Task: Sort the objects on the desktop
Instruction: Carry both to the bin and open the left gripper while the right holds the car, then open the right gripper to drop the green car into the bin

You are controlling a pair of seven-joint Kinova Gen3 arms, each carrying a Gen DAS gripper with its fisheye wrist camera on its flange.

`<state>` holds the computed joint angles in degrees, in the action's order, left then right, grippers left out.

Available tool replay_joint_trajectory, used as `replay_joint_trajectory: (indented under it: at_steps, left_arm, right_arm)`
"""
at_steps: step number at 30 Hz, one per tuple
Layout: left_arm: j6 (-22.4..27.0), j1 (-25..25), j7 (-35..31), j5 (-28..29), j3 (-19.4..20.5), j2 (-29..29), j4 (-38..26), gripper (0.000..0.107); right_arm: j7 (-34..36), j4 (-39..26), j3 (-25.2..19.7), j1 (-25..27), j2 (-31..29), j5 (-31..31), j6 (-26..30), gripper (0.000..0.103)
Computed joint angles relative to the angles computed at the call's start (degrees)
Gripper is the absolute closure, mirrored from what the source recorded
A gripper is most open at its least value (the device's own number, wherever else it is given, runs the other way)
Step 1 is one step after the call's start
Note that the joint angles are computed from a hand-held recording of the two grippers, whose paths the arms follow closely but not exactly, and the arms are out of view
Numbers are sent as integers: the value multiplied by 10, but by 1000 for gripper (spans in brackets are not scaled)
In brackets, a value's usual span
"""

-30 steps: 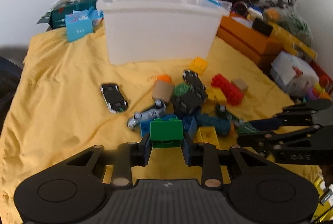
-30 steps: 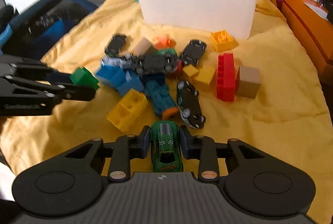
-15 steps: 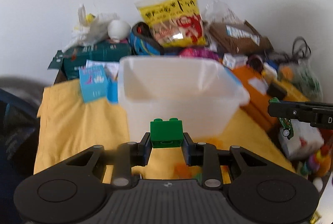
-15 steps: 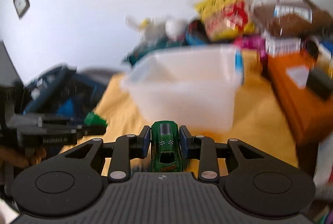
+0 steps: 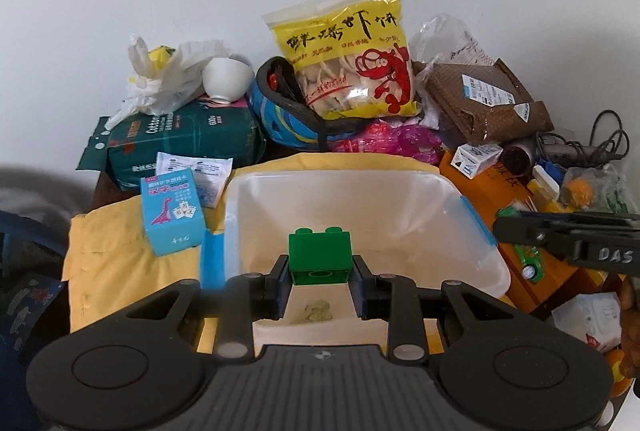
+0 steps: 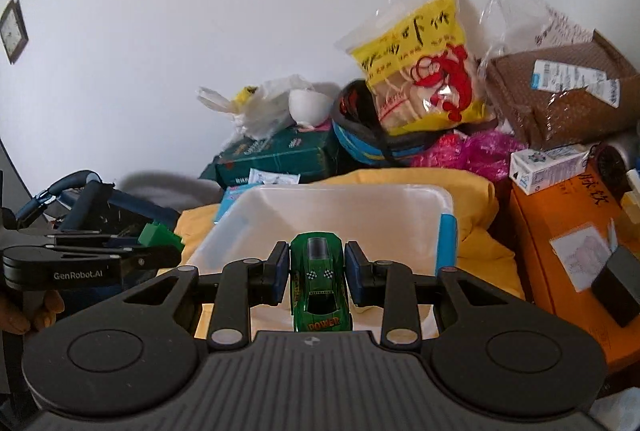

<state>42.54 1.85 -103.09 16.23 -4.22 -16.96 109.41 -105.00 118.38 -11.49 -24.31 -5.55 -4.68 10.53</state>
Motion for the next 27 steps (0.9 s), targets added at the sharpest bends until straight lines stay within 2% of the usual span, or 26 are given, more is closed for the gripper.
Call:
replay_joint_trajectory:
  at_steps: [4,8,13,15,17,19,20,21,23,27]
  left_arm:
    - [26,1,-9,-2,4,41,-35,74]
    - [61,-12,-2,11,8,84,-65,74]
    - [70,-22,24,-17,33,109,-84,74]
    - [70,-21,35,-27,36,114,-89,72]
    - [56,-23,74,-67,54,112,-87,49]
    - [39,-19,90,-93,61,106,-77,47]
    - [41,-17,86,-95,59,107,-76,47]
    - [42,-16,83,-96,57,105,-72,47]
    - [34,-14,75,-94,52,93,-57,47]
    - [-11,2,12,-55,24,24,31,47]
  right_arm:
    - [52,-57,27,-5,38,-43,65,70]
    - [54,-105,24,12,78,-45,120,70]
    - [28,-149,25,15,116,-20,173,70]
    - [22,-158,25,14,125,-12,180,70]
    - [12,-165,27,11,131,1,186,69]
    - [4,-169,27,6,135,14,187,66]
    - [-3,-169,29,2,136,24,184,58]
    - [-2,-165,28,2,134,26,179,55]
    - [-2,-158,26,2,130,31,168,56]
    - [8,-124,18,5,105,28,135,56]
